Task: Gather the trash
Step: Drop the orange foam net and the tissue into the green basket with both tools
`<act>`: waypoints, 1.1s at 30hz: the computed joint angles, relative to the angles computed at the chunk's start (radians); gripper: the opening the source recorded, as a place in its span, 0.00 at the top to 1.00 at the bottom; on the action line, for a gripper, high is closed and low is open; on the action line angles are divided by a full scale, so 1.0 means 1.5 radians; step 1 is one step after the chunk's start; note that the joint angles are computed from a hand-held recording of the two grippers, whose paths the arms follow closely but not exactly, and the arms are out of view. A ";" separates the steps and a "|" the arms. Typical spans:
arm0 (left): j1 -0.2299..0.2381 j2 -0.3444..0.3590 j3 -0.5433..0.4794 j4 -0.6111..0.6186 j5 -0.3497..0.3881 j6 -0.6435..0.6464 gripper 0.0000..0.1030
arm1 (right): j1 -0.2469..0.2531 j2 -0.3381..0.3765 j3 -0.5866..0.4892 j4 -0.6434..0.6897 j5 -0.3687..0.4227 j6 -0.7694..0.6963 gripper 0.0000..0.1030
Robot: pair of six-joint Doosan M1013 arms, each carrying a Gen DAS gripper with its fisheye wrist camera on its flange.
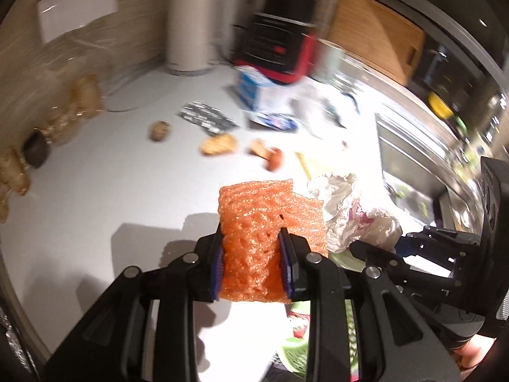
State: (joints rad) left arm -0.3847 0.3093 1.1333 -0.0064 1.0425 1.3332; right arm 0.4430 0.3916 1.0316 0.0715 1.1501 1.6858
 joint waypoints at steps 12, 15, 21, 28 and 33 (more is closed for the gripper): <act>-0.123 -0.014 0.072 -0.043 0.042 -0.010 0.72 | -0.060 -0.191 0.261 -0.015 -0.049 0.076 0.77; -0.136 -0.013 0.087 -0.038 0.049 -0.032 0.72 | -0.070 -0.211 0.286 0.003 -0.054 0.071 0.77; -0.152 0.006 0.102 -0.029 0.073 -0.046 0.67 | -0.077 -0.231 0.310 0.019 -0.058 0.050 0.76; -0.147 0.021 0.103 -0.051 0.106 -0.047 0.46 | -0.080 -0.233 0.317 0.024 -0.061 0.051 0.75; -0.149 0.006 0.105 -0.032 0.089 -0.060 0.29 | -0.081 -0.229 0.314 0.031 -0.061 0.048 0.75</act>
State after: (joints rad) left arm -0.6078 0.3178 1.2905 -0.0548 1.1765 1.2432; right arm 0.3209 0.0480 1.5022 0.1187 1.0593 1.7573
